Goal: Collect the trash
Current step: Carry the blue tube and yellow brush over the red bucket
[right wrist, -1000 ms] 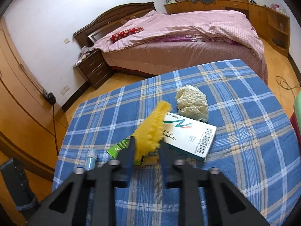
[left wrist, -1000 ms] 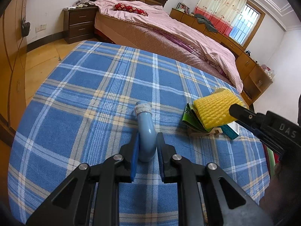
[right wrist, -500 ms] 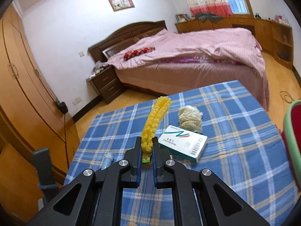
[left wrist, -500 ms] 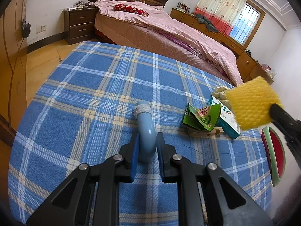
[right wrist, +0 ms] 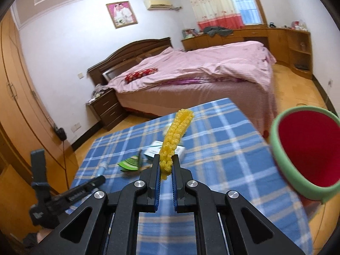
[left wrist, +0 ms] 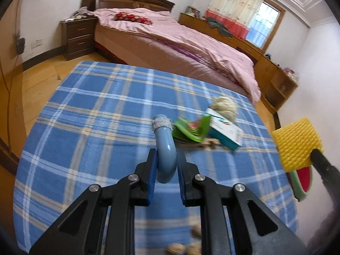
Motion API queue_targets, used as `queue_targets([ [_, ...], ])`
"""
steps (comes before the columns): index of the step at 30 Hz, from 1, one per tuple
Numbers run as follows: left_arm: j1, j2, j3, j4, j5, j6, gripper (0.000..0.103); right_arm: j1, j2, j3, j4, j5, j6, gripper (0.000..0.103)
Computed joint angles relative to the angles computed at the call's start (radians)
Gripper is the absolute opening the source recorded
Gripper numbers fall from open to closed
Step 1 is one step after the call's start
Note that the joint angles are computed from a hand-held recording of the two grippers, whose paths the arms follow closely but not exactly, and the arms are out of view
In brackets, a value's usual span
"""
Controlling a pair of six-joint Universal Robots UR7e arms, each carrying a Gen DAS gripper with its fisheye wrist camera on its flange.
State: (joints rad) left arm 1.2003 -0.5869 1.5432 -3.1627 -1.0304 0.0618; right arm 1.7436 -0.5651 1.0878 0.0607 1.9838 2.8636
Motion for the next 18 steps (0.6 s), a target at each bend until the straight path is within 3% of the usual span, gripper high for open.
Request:
queue_targets([
  [9, -0.071, 0.002, 0.017, 0.077, -0.062, 0.003, 0.018, -0.043, -0.167, 0.233, -0.145, 0.026, 0.057, 0.009],
  [18, -0.14, 0.073, -0.054, 0.184, -0.114, 0.026, 0.018, -0.098, -0.301, 0.394, -0.245, 0.036, 0.107, 0.009],
])
